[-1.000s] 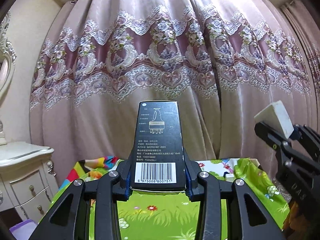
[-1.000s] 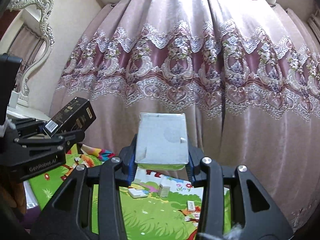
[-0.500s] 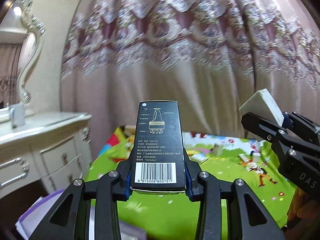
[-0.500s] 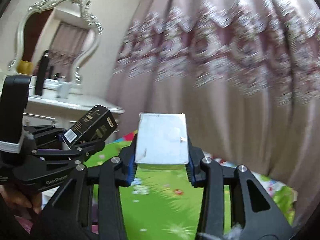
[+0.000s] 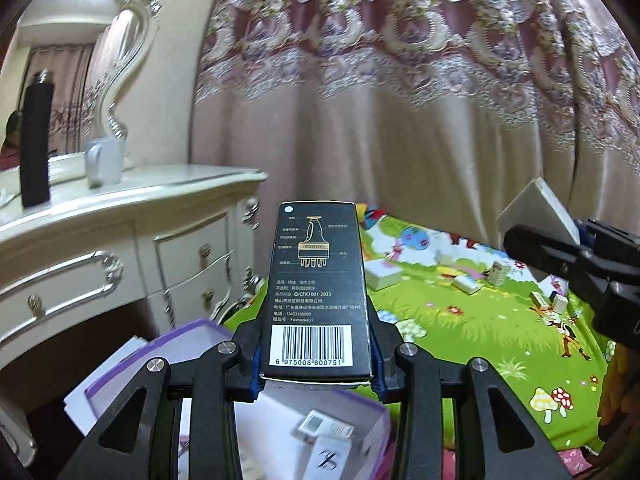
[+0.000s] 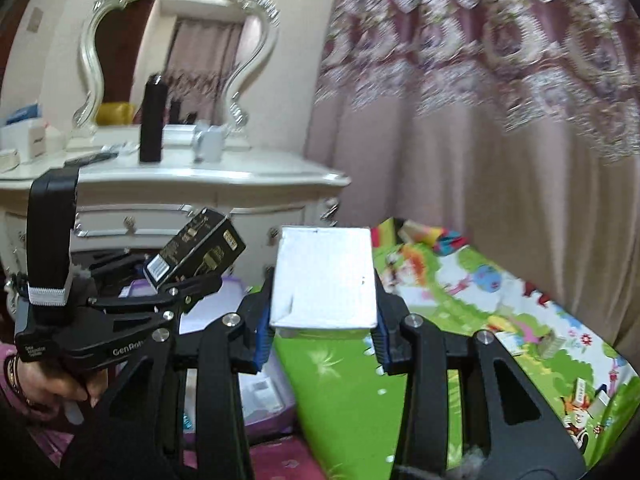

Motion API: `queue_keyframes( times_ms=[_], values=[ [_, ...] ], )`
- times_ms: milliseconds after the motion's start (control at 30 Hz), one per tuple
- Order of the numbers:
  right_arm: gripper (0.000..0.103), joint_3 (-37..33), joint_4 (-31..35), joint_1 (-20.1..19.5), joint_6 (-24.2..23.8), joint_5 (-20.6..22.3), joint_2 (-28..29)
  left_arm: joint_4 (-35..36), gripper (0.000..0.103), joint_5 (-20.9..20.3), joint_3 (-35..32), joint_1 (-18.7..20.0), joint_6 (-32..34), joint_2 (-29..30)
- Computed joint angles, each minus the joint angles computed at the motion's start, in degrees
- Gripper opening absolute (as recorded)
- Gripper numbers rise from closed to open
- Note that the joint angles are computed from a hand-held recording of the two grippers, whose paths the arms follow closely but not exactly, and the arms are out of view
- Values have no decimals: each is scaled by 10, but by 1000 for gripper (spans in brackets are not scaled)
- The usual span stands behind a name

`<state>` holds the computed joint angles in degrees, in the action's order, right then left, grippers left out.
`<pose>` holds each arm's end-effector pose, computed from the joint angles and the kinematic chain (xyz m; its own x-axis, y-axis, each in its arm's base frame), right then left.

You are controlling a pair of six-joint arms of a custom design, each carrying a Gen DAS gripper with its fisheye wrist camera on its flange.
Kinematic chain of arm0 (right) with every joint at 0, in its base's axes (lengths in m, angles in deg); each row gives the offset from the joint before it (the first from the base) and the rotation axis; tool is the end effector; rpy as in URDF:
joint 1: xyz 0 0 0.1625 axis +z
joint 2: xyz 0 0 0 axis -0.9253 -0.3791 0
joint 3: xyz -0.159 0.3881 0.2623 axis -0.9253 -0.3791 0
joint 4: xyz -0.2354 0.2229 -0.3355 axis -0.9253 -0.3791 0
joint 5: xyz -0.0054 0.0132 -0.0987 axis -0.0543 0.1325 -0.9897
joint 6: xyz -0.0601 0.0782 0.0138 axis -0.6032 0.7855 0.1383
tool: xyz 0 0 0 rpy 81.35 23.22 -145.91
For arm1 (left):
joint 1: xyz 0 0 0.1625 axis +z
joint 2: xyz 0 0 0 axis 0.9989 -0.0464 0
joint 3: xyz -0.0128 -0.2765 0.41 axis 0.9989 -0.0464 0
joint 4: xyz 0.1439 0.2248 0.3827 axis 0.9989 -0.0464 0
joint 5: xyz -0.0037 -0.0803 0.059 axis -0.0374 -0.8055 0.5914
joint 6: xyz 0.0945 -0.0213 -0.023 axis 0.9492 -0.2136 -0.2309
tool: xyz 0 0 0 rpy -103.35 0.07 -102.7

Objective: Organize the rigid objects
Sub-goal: 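Lift both held boxes and carry them over the storage box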

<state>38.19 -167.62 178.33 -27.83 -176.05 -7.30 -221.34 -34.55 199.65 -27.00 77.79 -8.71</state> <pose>0.3184 -0.5227 0.0619 -0.4845 -0.5354 0.6918 -0.8688 0.2024 -0.4519 -0.0658 -0.5111 0.2509 -0.7859 0.0437 -0.6168 0.5883 0.3602 -0.7240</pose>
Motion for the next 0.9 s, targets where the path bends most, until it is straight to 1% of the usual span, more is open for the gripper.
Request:
queue_keyframes(
  times_ms=[67, 167, 300, 367, 500, 567, 667, 733, 833, 900],
  values=[
    [44, -12, 39, 4, 0, -7, 6, 10, 40, 3, 2, 9, -11, -6],
    [44, -23, 71, 8, 1, -13, 15, 24, 40, 7, 1, 23, -28, -13],
    [44, -42, 108, 18, -14, -25, 32, 47, 40, 14, -1, 40, -50, -19],
    [44, -54, 143, 21, -16, -31, 39, 66, 41, 16, -1, 49, -66, -23],
    [44, -72, 186, 25, -21, -40, 55, 140, 41, 22, -7, 71, -121, -35],
    [44, -79, 209, 26, -19, -46, 61, 175, 41, 17, -7, 82, -147, -41],
    [44, -102, 278, 28, -11, -76, 72, 247, 41, 9, -15, 100, -193, -49],
    [44, -115, 312, 27, -6, -91, 80, 291, 41, 9, -22, 111, -229, -51],
    [44, -133, 355, 23, 1, -108, 95, 337, 41, 10, -28, 126, -271, -55],
    [44, -145, 381, 20, 5, -111, 104, 356, 41, 15, -31, 133, -286, -56]
  ],
)
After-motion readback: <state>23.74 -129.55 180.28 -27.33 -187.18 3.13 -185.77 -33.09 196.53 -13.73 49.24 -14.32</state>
